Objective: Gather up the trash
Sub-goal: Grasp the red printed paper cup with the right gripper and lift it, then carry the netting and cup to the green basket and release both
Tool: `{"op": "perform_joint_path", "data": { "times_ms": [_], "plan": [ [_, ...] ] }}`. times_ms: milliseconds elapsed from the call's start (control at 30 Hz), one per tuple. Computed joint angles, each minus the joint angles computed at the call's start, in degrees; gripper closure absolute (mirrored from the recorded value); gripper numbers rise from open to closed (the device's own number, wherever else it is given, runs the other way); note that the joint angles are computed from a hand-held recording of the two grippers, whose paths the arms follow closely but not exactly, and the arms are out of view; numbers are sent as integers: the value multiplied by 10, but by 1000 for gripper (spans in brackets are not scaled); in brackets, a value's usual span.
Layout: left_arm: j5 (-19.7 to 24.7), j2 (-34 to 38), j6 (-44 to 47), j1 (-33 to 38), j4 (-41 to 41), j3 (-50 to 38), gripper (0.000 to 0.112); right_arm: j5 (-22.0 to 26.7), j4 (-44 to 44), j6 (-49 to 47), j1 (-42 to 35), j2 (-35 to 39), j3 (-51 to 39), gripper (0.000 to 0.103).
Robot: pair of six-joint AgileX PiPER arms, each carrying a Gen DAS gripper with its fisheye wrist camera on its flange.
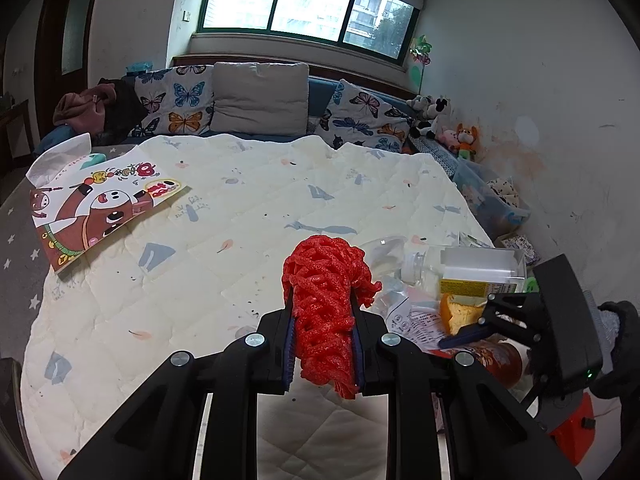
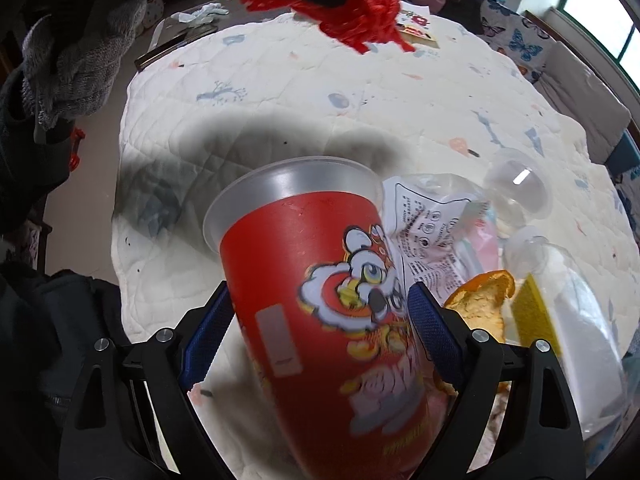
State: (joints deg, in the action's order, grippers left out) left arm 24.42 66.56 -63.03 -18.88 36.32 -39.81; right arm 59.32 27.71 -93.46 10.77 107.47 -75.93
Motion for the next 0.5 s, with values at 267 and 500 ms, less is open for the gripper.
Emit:
{"op": "perform_joint_path", "data": {
  "times_ms": [267,500],
  "plan": [
    [8,0,-28,-23,23,3,91,-14,29,2,-9,-22,40,30],
    [12,-2,-60,-63,54,-7,91,14,109,-3,-85,-68,92,30]
  ]
}}
